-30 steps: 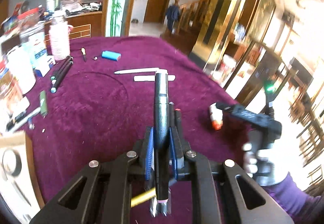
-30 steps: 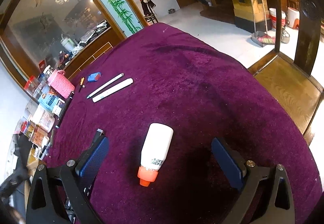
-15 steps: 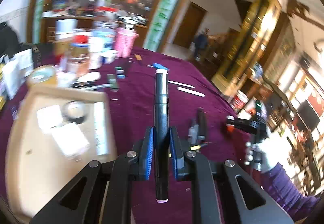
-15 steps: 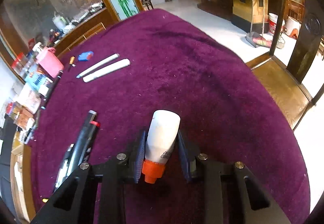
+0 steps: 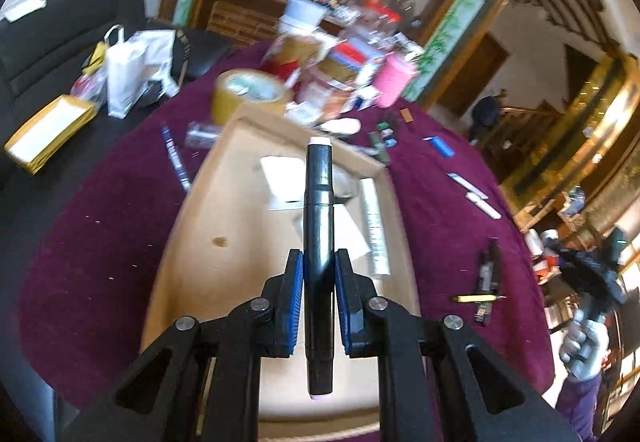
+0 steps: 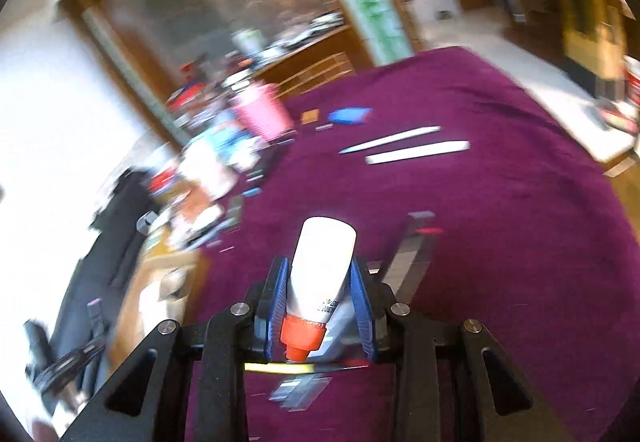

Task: Organize rigid objects
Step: 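Carry the marker into the tray with the left tool while the right tool carries the white bottle there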

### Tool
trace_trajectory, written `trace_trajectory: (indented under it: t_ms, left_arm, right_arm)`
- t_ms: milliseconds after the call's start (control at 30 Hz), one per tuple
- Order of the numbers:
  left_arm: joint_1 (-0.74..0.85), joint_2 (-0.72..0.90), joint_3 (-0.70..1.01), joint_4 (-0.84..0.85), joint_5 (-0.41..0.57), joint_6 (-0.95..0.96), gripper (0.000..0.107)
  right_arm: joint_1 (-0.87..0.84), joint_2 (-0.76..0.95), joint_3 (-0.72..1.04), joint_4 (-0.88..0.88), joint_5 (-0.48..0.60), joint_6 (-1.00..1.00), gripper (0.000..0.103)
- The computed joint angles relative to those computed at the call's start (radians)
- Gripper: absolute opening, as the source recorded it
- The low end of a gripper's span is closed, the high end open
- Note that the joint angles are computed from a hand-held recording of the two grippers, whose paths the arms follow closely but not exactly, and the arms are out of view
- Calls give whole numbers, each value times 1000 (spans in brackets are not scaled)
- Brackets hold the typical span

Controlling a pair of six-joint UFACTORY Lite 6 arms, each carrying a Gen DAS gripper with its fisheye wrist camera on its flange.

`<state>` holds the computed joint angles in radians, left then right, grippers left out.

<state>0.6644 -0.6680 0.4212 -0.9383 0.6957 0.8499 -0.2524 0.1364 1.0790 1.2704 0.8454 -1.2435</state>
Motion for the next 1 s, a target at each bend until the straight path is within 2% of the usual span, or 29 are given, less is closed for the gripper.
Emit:
trace_trajectory:
  t_ms: [133,300,500,567,600,667,733,800,867,933,1000]
  left_arm:
    - [-66,243,109,58,-95,-70,15]
    - [-153,534,277,132,-169,-179,15]
    - [-232,722,445,293,-248,-377,15]
    - [-241,767,490,315,-253,-403,19]
    - [-233,769,496,288,-248,-380,21]
    - [-199,736,475,182,-209,-278,33]
    - [-144,632,404,57,-160,-133,41]
    - [-94,506,333,10,-128,-54,48]
    - [-22,390,276,-17,-77,5,60]
    - [103,276,218,-53,26,71,65]
    - [212,210,191,-69,115,118,65]
  right_arm:
    - [192,-48,-15,-6,1,71,34]
    - [441,-18,-1,1,-46,144,34]
    - [698,79,66,-11,-157,210,34]
    - [744,106,84,-27,-178,232,34]
    - [772,130,103,-41,-193,249,34]
    - [805,181,148,-62,-186,272,34]
    - [840,224,187,-84,-165,280,34]
    - [883,261,231,-123,-153,294,34]
    - [929,319,294,-163,-137,322,34]
    - [962,355,329,-184,-144,344,34]
    - [984,417,401,-194,-137,372,34]
